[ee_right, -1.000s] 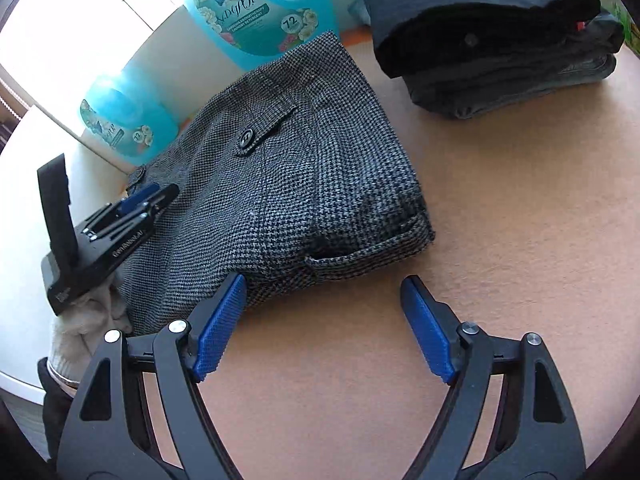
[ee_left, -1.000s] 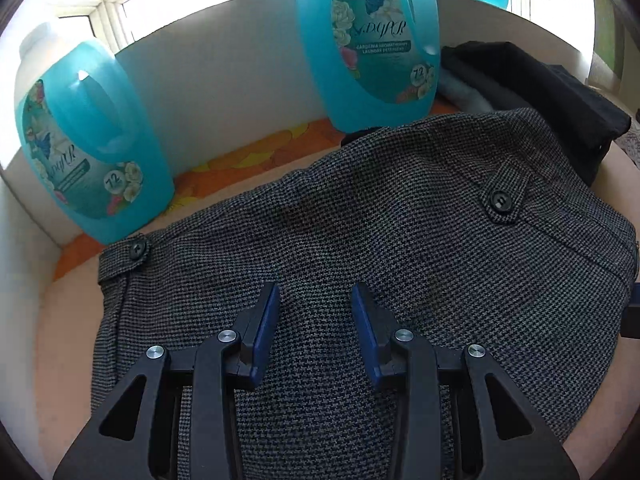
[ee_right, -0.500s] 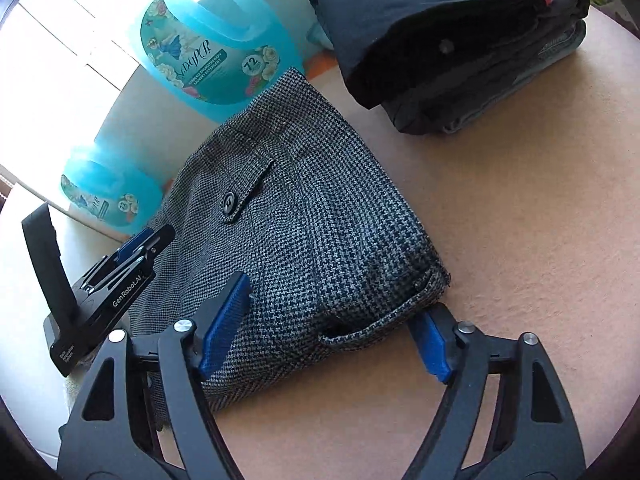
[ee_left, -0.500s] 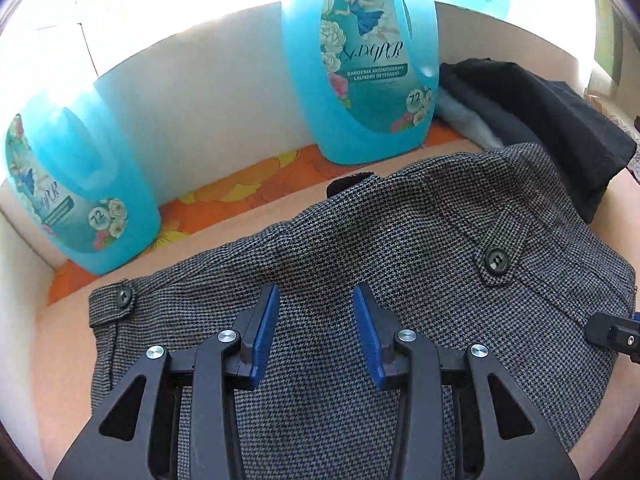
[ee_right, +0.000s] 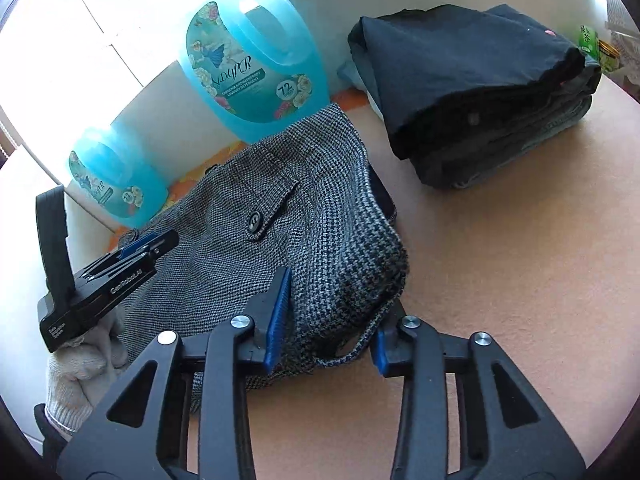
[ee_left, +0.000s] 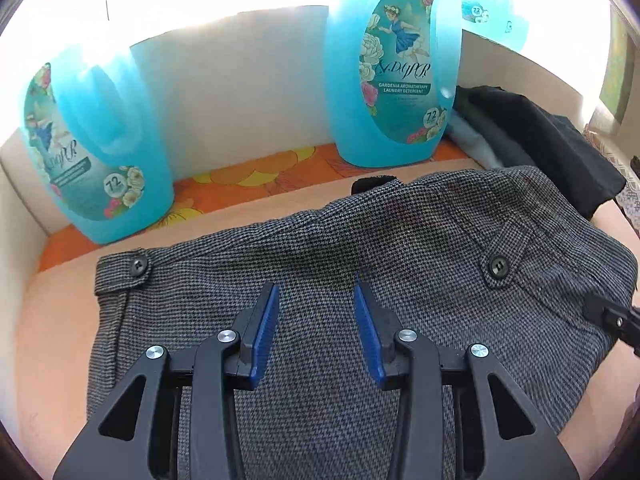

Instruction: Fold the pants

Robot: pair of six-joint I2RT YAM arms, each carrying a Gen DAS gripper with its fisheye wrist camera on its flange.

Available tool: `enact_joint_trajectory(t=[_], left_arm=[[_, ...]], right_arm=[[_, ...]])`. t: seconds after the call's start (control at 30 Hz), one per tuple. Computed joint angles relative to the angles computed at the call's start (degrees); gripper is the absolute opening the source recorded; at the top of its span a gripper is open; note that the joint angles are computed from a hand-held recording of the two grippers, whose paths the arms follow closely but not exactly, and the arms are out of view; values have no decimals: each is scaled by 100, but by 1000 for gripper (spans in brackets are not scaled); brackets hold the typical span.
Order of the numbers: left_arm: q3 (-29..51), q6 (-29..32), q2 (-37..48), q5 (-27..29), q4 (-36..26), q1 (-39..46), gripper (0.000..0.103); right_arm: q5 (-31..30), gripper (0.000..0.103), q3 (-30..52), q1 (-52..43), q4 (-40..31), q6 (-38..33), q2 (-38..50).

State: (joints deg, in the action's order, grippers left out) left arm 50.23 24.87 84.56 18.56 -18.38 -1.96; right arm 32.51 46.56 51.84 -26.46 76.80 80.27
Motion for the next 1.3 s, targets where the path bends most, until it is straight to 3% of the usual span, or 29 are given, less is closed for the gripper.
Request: enact_joint_trajectory(t=[0.13,0.23,0.4,0.57,0.77,0.93,1.17,1.3], left_arm=[[-398,622,-670,407,-519,368,39],[-593,873,-714,413,-657,481,39],[-930,788,-617,213,-241,364,39],[-745,735,-705,524,-596,701,39],[-198,1132,-979,1626,-1411,2234,38],[659,1694,-516,2423,-2088,3802,38],[1588,2184,319,2927,-2602,5271,38],[1936,2293,642,3074,-2743,5746,38]], right_arm=[[-150,26,-248,-65,195,54,-179],[-232,26,-359,-87,272,130,-195],[-230,26,-346,-77,227,116,-192],[204,24,345,75,-401,-91,63],[1032,23,1905,467,-1531,-704,873],[1514,22,3369,733,-2040,-1372,1800],[1478,21,5622,951,-2106,-2612,3439],[1099,20,7532,991,-2463,-3332,4854]])
